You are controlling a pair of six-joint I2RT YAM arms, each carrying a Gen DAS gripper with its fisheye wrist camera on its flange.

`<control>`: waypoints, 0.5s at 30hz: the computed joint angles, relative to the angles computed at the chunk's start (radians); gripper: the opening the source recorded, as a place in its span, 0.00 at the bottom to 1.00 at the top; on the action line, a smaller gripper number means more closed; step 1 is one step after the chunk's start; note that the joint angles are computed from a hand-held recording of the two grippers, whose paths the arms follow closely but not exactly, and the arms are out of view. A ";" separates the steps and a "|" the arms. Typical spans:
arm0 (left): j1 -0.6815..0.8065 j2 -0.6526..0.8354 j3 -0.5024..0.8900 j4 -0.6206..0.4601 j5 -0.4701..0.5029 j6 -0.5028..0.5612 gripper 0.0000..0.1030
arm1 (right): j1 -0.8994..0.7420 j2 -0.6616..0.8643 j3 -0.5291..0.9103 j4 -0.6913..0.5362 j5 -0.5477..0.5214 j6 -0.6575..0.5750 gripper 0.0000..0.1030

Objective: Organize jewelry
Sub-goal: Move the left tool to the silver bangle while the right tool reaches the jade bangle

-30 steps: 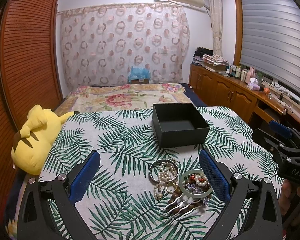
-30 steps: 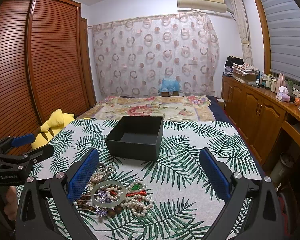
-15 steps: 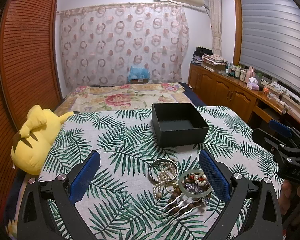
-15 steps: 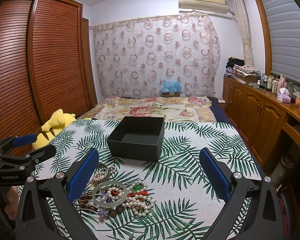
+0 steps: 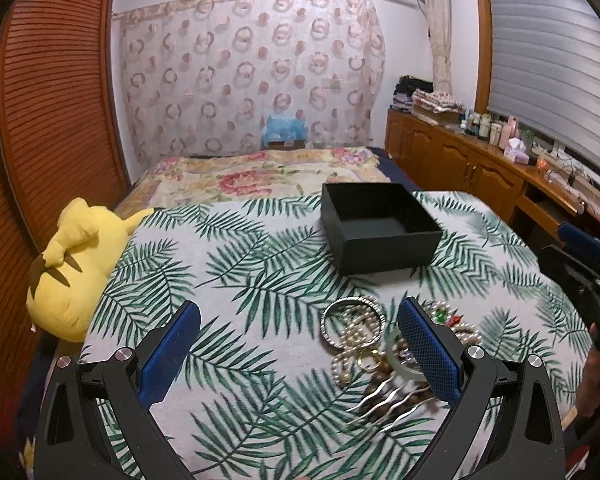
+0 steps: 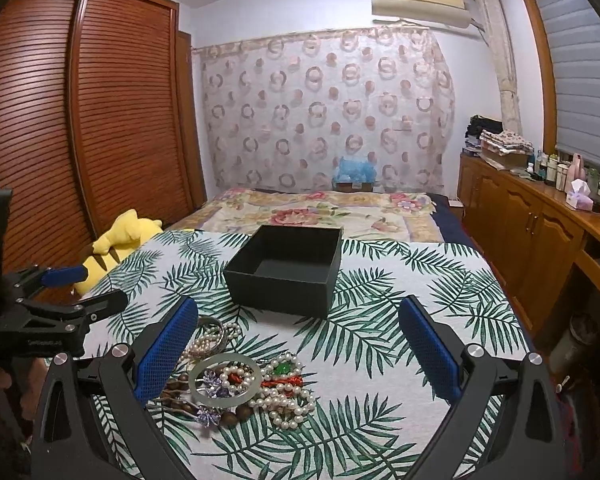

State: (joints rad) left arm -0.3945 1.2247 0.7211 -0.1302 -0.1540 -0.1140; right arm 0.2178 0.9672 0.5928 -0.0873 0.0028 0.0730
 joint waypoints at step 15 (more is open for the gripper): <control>0.110 0.122 0.021 0.011 0.205 0.097 0.93 | -0.067 0.095 -0.019 -0.011 -0.154 -0.103 0.66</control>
